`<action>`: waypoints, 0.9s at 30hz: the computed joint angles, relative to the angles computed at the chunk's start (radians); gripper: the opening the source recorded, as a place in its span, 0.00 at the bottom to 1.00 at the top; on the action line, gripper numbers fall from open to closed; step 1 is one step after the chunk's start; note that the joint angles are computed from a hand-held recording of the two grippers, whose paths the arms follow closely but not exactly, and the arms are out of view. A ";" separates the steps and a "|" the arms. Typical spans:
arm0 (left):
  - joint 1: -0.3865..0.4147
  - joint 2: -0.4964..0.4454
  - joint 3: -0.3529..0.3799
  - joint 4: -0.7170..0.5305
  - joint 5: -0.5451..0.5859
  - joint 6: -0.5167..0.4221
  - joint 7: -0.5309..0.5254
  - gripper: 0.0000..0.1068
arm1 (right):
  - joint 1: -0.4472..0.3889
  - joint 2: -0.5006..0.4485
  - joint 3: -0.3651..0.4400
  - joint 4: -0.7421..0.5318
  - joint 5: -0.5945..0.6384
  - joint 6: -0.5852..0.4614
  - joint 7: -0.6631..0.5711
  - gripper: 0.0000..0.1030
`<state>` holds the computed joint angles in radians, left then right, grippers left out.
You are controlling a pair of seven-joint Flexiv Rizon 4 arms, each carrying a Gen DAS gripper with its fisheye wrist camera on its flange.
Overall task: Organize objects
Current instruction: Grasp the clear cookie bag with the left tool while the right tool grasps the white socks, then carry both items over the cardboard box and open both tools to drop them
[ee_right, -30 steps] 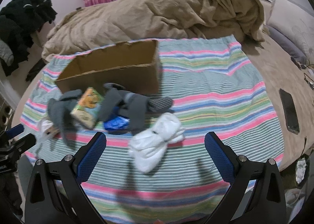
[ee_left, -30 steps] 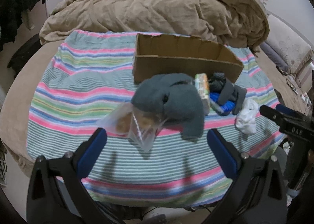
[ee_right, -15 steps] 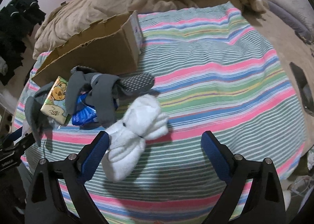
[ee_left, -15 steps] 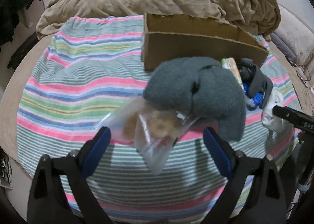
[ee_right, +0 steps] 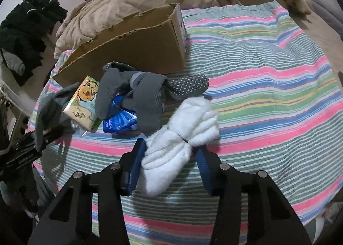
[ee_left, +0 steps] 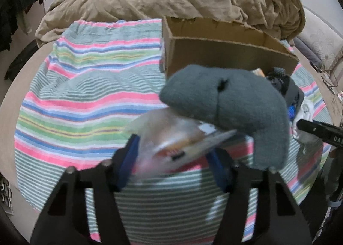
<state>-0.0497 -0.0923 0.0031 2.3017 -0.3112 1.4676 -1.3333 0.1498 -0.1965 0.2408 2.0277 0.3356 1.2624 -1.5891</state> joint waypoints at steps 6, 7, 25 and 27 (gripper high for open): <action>-0.004 0.028 -0.046 0.048 -0.164 0.049 0.126 0.49 | 0.004 0.022 0.004 0.009 0.014 0.010 -0.011 0.41; -0.009 0.034 -0.046 0.056 -0.182 0.057 0.140 0.49 | 0.006 0.026 0.004 0.012 0.015 0.012 -0.012 0.41; -0.132 0.211 0.053 0.079 -0.243 0.047 0.167 0.49 | 0.056 0.145 -0.027 0.030 0.011 0.051 -0.049 0.41; -0.139 0.209 0.055 0.064 -0.251 0.047 0.172 0.49 | 0.061 0.144 -0.035 0.018 0.004 0.058 -0.061 0.41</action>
<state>-0.1891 0.1168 0.0581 2.3655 -0.5626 1.5149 -1.1610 0.2108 -0.0525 0.2059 2.0452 0.3398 1.3208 -1.6501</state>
